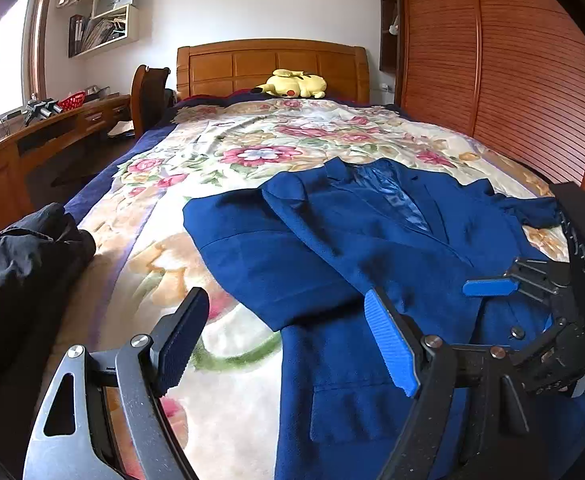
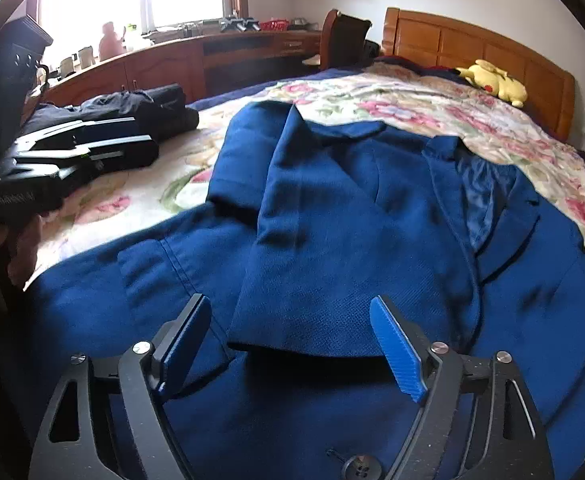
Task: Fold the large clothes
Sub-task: 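Grasp the other sleeve cuff with the right gripper, then lay the held sleeve across the jacket front with the right gripper and open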
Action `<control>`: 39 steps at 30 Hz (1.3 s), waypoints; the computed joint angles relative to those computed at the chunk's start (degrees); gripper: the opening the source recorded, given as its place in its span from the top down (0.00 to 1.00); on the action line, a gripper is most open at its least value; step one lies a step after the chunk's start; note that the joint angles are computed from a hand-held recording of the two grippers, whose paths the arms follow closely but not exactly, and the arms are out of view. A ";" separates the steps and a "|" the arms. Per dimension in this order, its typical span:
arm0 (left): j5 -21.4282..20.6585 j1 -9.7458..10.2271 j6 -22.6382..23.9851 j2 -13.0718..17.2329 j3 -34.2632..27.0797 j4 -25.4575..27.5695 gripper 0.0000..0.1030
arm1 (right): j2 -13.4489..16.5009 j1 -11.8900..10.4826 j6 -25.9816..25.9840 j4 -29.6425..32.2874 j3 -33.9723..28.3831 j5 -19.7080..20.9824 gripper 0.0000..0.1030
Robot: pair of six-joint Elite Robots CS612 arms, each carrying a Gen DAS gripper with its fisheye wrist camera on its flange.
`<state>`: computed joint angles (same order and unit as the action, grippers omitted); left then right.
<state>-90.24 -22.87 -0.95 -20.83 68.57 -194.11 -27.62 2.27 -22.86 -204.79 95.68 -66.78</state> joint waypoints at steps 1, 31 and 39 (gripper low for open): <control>0.12 0.02 0.06 0.01 0.07 -0.11 0.22 | 0.05 0.03 -0.24 0.56 -0.17 -0.30 0.25; -3.38 -0.85 -1.13 0.02 0.96 -6.57 0.22 | -4.43 -2.10 8.26 -17.59 6.89 -8.69 0.87; -2.20 -1.52 0.51 0.39 0.96 -10.36 0.22 | -5.90 -2.18 6.97 -16.36 8.96 -15.28 0.87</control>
